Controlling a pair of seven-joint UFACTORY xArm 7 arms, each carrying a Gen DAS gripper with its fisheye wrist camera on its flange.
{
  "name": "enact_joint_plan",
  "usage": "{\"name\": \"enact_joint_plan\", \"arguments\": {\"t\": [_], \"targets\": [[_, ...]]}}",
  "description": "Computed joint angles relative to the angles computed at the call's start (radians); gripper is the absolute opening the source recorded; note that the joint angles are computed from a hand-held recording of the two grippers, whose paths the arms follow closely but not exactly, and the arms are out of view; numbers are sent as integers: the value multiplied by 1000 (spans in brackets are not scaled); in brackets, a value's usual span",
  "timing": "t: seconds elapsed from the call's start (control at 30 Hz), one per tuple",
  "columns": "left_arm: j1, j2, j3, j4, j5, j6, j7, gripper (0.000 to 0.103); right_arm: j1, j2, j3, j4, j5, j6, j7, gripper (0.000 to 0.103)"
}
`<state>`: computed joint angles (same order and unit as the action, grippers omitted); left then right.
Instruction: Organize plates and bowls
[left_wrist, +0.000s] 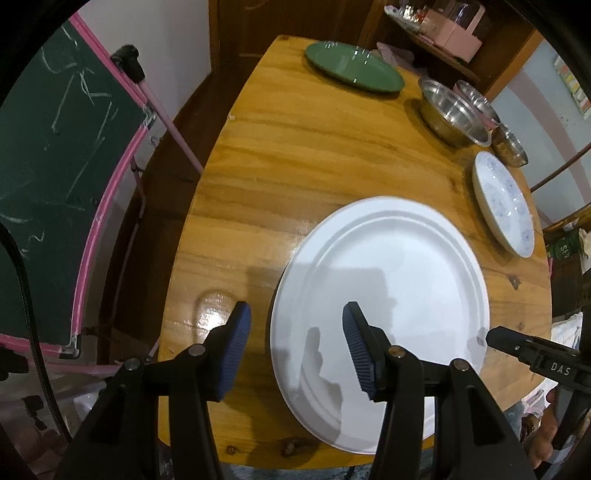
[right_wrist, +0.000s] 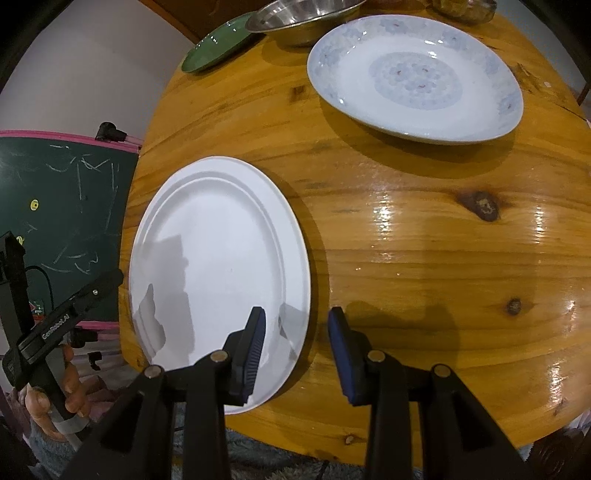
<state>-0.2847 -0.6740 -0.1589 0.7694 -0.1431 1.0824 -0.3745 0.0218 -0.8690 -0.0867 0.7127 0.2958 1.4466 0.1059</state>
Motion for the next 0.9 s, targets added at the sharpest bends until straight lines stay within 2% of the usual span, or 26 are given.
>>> {"name": "enact_joint_plan", "arguments": {"t": [0.2,0.3,0.53,0.7,0.87,0.9], "targets": [[1,-34,-21,18,31,-44,-7,51,-4,-5,-8,19,-8,-3,-6,35],[7,-44,-28,36,41,-61,-23,60,-5,-7,-10,31,-10,-2,-9,35],[23,-6,-51,157,115,-62,2,64,10,17,5,125,-31,4,-26,35],[-11,84,23,313,5,-3,59,64,35,92,-15,266,-17,19,-59,35],[21,158,-15,476,68,33,94,65,44,193,-17,464,-17,31,-86,35],[25,179,-19,521,77,47,98,70,44,218,-19,514,-22,33,-93,35]]}}
